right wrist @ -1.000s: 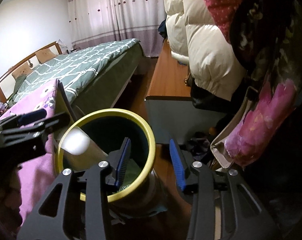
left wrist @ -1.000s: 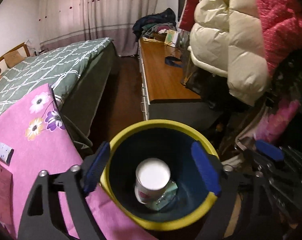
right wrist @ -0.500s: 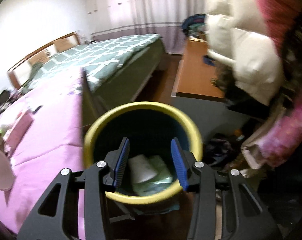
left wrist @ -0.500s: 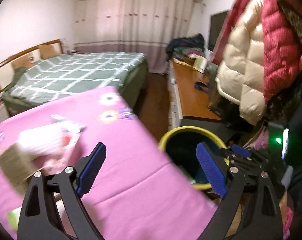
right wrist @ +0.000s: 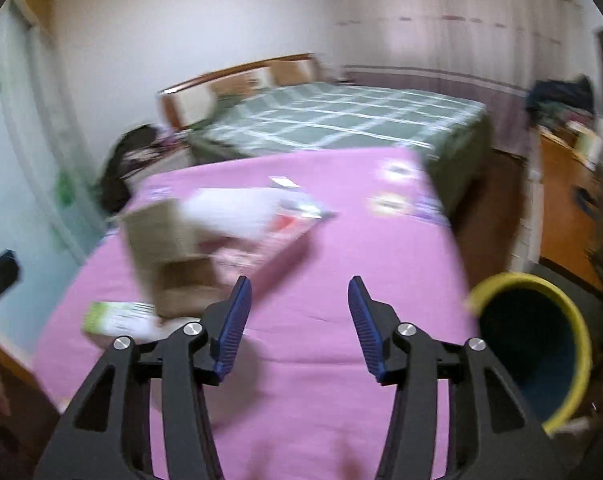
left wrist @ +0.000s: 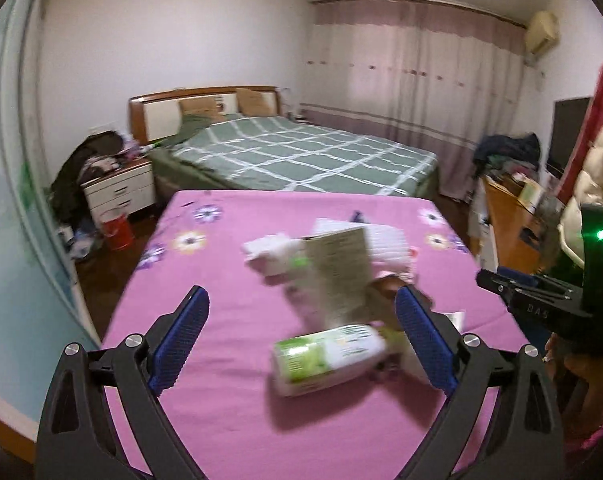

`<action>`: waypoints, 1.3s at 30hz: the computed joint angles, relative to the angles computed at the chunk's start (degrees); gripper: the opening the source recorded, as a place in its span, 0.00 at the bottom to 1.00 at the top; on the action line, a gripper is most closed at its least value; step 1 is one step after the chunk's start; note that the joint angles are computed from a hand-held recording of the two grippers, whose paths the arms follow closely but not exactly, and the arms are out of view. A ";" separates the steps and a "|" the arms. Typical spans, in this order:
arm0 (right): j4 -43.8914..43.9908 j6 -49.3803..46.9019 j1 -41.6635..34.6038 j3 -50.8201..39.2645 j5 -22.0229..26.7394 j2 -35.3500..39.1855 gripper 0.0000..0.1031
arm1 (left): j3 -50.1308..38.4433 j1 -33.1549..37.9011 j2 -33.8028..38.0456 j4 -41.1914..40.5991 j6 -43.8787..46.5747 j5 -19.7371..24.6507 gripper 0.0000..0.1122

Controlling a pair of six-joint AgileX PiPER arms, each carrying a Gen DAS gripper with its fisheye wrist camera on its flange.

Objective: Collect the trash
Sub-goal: 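Return both grippers to the table and grasp the white foam net with the right gripper, then carry the white foam net to the bin and release it with the right gripper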

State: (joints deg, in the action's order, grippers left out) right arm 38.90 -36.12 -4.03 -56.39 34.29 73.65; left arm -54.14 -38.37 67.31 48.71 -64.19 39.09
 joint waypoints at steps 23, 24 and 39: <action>-23.93 27.71 8.37 -51.23 20.76 42.04 0.52 | 5.85 12.51 -0.12 -9.84 9.31 -10.59 0.83; -24.14 27.68 8.60 -51.38 21.21 42.15 0.47 | 5.90 12.55 -0.11 -9.81 9.18 -10.62 0.83; -15.73 19.51 3.91 -37.39 12.28 28.86 0.08 | 5.88 11.61 0.36 -9.62 8.15 -11.03 0.83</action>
